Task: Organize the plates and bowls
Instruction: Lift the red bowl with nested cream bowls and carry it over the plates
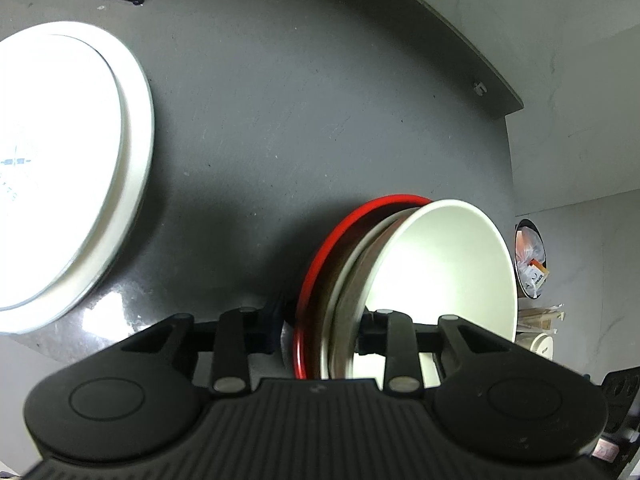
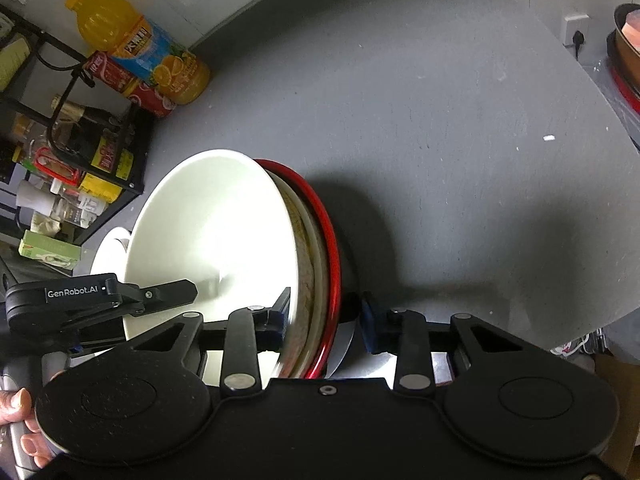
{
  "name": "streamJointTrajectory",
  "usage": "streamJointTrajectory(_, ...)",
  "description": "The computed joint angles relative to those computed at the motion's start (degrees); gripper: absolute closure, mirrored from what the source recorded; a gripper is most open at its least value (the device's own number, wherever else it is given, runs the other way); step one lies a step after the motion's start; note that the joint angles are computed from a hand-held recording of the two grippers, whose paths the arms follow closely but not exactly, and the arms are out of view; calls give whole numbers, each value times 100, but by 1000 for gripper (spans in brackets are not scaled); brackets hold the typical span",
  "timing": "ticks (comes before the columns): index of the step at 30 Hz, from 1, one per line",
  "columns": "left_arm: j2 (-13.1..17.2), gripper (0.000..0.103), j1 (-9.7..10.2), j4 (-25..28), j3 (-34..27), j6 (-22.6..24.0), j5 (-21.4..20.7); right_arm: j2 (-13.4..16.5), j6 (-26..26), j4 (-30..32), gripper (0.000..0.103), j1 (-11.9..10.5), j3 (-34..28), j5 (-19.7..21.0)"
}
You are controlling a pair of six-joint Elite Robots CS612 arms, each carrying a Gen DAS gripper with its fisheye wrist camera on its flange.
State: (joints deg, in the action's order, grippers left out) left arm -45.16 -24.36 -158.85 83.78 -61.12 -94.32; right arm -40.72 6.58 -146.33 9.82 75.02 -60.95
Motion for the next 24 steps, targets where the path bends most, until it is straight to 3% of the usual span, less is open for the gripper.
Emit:
streamJointTrajectory(14, -261, 73, 134, -319, 277, 249, 175, 7, 271, -438, 70, 145, -71, 48)
streamJointTrajectory(24, -528, 73, 366, -385, 529, 432, 226, 74, 589, -790, 71, 390, -314, 183)
